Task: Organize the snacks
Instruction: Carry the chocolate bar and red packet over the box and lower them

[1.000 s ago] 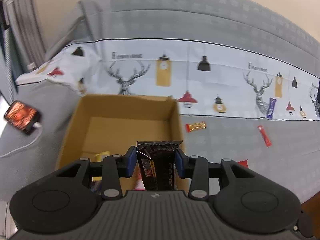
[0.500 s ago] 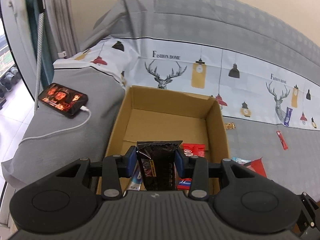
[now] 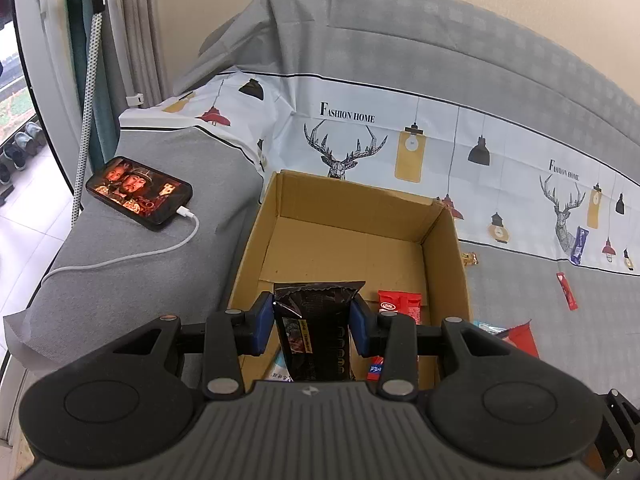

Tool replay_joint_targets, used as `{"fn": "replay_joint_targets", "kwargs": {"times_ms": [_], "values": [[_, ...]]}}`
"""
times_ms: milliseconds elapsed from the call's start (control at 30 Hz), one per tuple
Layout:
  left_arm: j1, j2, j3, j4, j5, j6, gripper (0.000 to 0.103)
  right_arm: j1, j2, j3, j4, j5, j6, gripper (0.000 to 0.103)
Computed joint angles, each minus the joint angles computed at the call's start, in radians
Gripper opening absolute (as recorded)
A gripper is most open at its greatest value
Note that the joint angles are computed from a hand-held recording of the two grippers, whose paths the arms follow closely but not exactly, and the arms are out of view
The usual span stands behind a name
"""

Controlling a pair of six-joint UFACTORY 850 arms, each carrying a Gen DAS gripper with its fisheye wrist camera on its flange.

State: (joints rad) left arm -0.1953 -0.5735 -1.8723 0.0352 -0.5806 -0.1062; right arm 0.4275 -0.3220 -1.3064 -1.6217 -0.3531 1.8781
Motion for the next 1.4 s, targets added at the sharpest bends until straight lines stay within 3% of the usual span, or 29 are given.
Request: {"fn": "replay_joint_targets", "kwargs": {"times_ms": [500, 900, 1233, 1400], "values": [[0.002, -0.065, -0.083, -0.039, -0.043, 0.032, 0.044, -0.007, -0.033, -0.034, 0.048, 0.003, -0.061, 0.044], [-0.017, -0.23, -0.334, -0.011, -0.166, 0.055, 0.044, -0.027, -0.077, -0.087, 0.034, 0.003, -0.025, 0.045], [-0.029, -0.383, -0.555, 0.0, -0.307, 0.068, 0.044, -0.035, -0.113, -0.129, 0.131, 0.029, -0.094, 0.045], [-0.027, -0.428, -0.617, 0.007, -0.335, 0.069, 0.044, -0.045, -0.138, -0.152, 0.195, 0.049, -0.144, 0.045]]}}
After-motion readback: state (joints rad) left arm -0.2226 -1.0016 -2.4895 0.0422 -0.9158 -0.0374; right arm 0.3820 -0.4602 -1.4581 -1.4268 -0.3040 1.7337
